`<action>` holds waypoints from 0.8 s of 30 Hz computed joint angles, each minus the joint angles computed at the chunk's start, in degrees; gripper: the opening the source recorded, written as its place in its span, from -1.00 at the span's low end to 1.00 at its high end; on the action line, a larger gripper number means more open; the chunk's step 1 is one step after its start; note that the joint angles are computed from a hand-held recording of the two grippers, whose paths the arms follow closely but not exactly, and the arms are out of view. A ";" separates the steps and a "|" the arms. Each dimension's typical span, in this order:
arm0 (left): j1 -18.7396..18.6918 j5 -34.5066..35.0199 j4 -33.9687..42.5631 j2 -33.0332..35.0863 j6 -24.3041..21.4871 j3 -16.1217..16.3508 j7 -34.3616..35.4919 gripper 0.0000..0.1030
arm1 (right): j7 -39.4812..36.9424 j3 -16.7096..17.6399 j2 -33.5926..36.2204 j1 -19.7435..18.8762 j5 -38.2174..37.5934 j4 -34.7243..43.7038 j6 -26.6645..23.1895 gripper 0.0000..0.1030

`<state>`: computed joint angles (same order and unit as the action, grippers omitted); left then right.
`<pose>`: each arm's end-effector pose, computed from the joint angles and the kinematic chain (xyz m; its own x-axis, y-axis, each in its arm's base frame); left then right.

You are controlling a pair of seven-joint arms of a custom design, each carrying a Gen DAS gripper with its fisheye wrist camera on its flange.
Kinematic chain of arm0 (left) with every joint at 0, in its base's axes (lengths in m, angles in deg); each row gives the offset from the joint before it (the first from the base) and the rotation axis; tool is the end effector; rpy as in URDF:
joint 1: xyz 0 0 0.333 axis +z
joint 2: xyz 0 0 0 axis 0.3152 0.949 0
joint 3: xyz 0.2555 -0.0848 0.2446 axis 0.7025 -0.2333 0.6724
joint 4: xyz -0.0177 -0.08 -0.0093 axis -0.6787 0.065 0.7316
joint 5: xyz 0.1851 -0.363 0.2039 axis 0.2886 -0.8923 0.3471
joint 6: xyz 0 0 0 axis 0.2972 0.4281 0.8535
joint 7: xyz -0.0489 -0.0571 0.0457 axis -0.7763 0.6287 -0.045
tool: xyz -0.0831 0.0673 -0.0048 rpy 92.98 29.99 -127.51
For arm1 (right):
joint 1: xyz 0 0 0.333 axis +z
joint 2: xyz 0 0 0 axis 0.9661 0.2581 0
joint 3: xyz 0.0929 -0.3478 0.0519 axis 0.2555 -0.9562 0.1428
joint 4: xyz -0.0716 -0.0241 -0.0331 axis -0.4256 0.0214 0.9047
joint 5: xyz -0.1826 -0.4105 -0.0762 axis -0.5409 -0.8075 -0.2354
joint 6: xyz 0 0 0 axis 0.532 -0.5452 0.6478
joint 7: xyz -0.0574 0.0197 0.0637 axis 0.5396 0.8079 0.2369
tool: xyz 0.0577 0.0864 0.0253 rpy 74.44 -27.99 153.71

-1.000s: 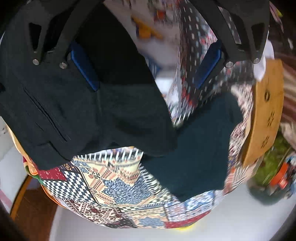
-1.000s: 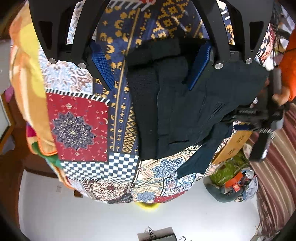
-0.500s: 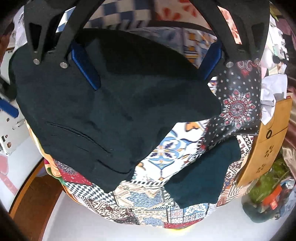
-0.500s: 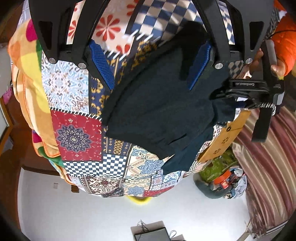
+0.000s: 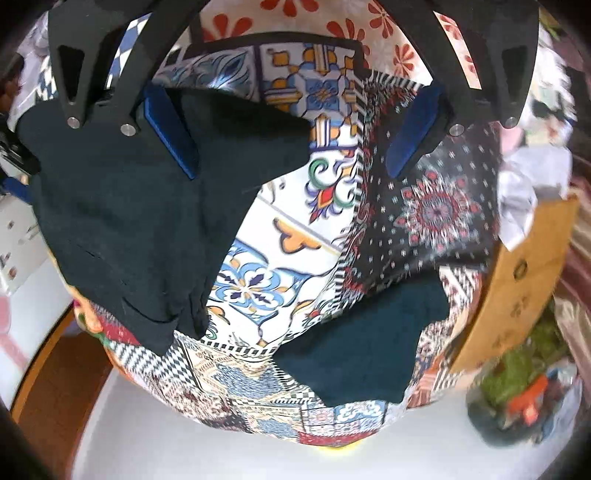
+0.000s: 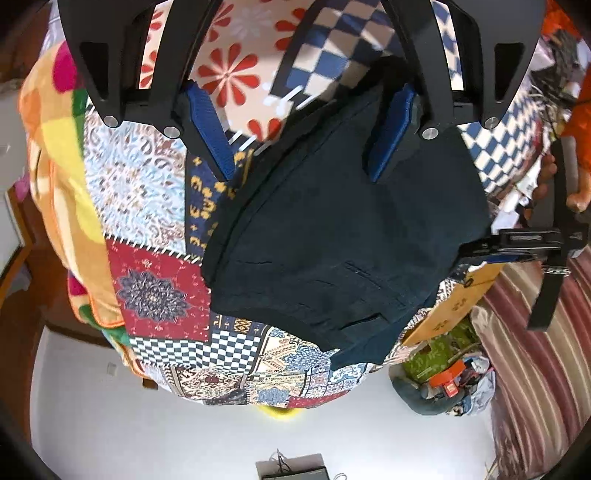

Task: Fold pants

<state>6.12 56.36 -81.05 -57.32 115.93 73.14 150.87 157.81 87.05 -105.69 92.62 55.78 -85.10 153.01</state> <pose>0.5416 -0.2000 0.4959 -0.2791 -0.9567 0.0829 -0.8337 0.1985 -0.5154 0.3858 0.3376 0.5447 0.0886 -0.9806 -0.1748 -0.7774 0.0417 -0.6277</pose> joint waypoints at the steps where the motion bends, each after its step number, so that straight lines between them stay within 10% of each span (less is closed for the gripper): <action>1: -0.07 -0.58 -0.43 -0.20 0.41 0.11 -0.04 1.00 | -0.28 -0.05 0.05 -0.14 -0.33 -0.01 -0.24 0.22; 11: 0.44 5.74 -3.26 -3.08 3.41 0.11 -3.23 1.00 | -4.79 -3.34 3.61 -1.89 -1.58 1.98 -1.74 0.14; 15: 6.48 21.65 -1.96 -2.70 0.74 -3.83 -16.51 0.98 | -6.10 -4.33 6.14 -2.50 -2.54 3.84 -1.93 0.05; 24: 3.00 12.17 2.18 -1.07 1.39 0.83 -8.30 0.79 | -8.09 -9.00 12.37 -2.04 -4.27 10.79 -4.53 0.04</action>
